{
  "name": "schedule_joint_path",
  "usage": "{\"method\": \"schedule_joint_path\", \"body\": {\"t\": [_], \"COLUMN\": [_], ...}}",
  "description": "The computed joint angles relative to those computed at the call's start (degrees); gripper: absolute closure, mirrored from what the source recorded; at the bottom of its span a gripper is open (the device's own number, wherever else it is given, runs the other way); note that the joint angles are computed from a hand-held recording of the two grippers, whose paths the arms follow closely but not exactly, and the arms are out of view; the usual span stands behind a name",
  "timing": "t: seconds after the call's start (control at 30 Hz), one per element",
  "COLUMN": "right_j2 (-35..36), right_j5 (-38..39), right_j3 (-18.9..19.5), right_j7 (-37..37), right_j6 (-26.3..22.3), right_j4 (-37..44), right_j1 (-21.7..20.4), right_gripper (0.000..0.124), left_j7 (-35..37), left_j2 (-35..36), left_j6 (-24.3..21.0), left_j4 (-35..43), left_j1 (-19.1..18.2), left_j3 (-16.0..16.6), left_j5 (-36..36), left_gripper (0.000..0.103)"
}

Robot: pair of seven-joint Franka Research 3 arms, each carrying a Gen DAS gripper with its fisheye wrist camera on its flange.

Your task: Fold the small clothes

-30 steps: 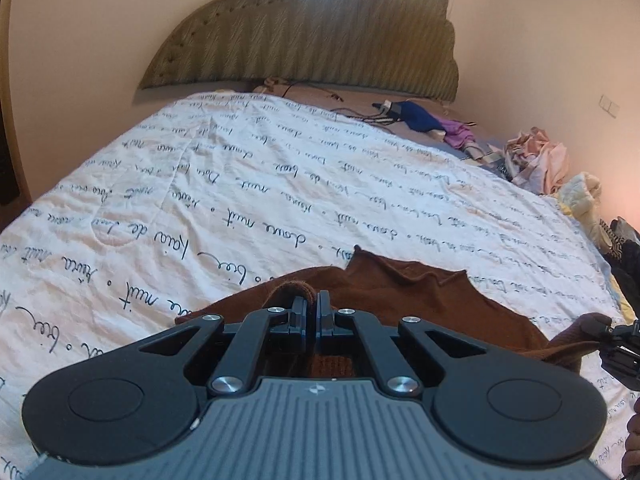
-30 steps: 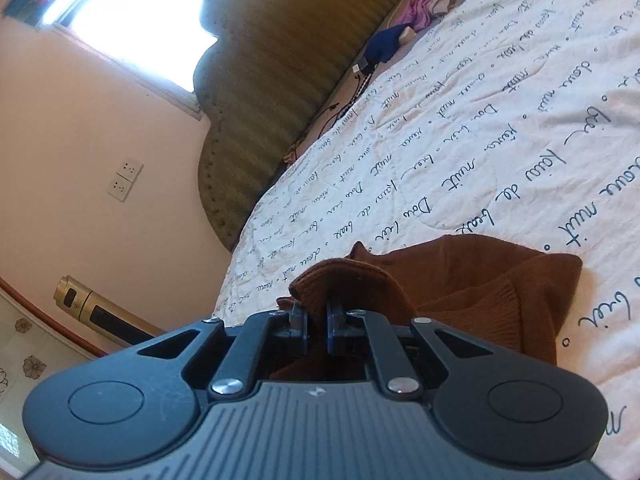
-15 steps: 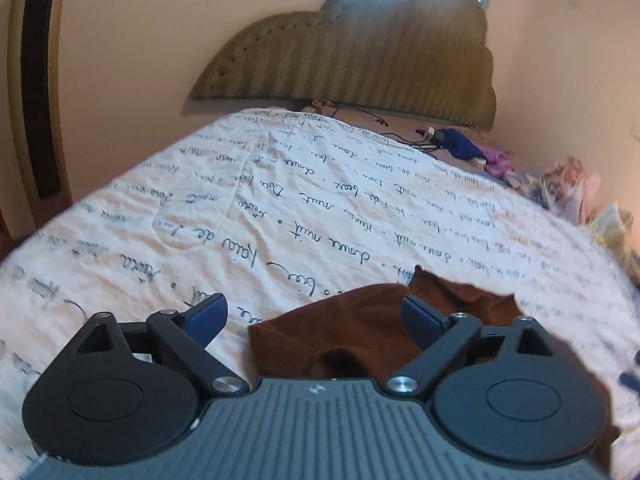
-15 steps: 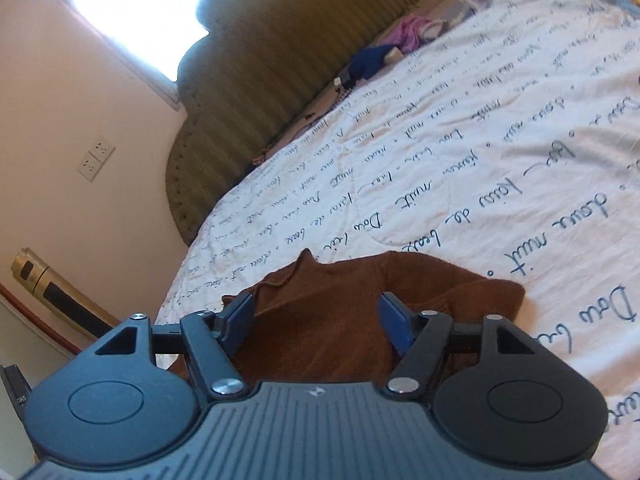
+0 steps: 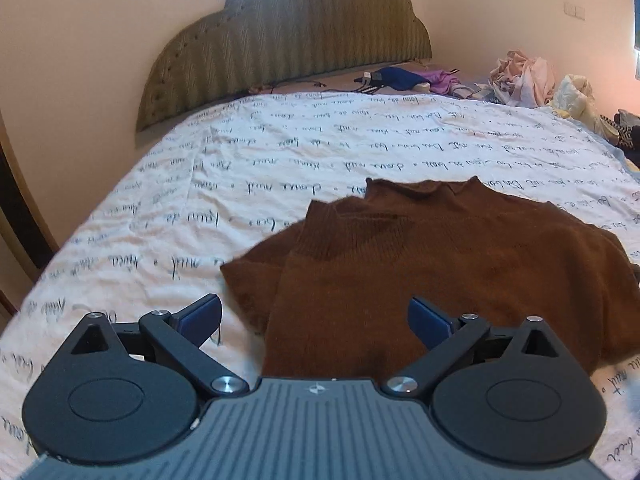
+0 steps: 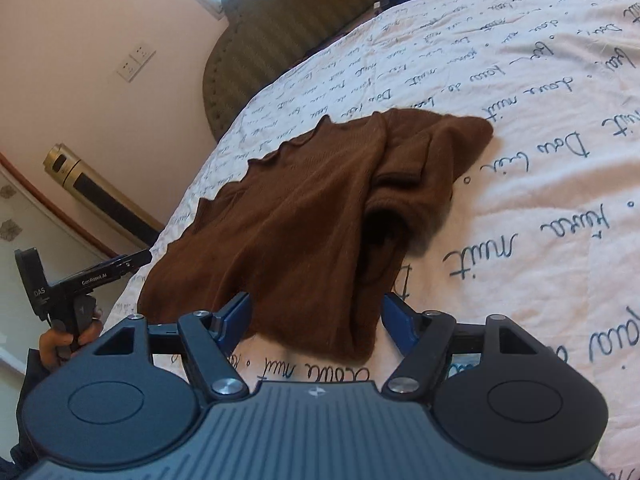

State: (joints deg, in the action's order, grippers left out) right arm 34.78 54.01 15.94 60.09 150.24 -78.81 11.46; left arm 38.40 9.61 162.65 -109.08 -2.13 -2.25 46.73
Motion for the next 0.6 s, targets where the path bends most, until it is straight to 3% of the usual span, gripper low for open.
{"method": "schedule_joint_path", "body": {"t": [0.1, 0.17, 0.2, 0.23, 0.27, 0.33, 0.43, 0.53, 0.6], "right_j2": [0.7, 1.0, 1.1, 1.1, 1.1, 0.9, -2.4, -6.4, -7.1], "right_j5": [-2.2, -5.6, -8.5, -12.4, -15.3, -17.0, -24.3, -30.5, -35.6], "right_j3": [-0.5, -1.6, -2.9, -4.9, -6.1, -4.9, -8.5, -10.9, -13.1], "right_j7": [-0.8, -0.4, 0.4, 2.6, 4.1, 3.3, 5.5, 7.2, 9.8], "right_j6": [0.6, 2.3, 3.8, 5.0, 6.2, 7.2, 11.9, 13.2, 9.4], "right_j4": [0.3, 0.7, 0.7, 0.7, 0.6, 0.2, -3.7, -7.6, -7.5], "right_j1": [1.6, 3.5, 5.1, 7.1, 8.3, 7.2, 9.8, 10.4, 11.4], "right_gripper": [0.052, 0.062, 0.094, 0.112, 0.113, 0.116, 0.117, 0.121, 0.121], "left_j7": [-2.1, -6.1, -7.7, -8.7, -8.4, -5.1, -1.6, -5.1, -10.1], "left_j2": [-2.8, -4.4, -4.9, -5.3, -5.4, -5.4, -6.2, -7.6, -8.4], "left_j6": [2.0, 2.1, 2.1, 2.1, 2.3, 2.3, 4.2, 4.3, 3.1], "left_j4": [-5.2, -7.7, -8.6, -9.4, -9.9, -10.7, -12.0, -12.4, -12.0], "left_j1": [0.8, 0.9, 1.1, 1.5, 2.1, 3.1, 3.8, 3.3, 2.9], "left_j3": [0.2, 0.7, 0.7, 0.5, 0.1, -0.8, -1.5, -1.3, -1.6], "left_j5": [-0.8, 2.8, 4.3, 4.7, 3.5, -2.1, -7.9, -3.0, 3.1], "left_gripper": [0.004, 0.002, 0.002, 0.002, 0.003, 0.006, 0.007, 0.005, 0.005]}}
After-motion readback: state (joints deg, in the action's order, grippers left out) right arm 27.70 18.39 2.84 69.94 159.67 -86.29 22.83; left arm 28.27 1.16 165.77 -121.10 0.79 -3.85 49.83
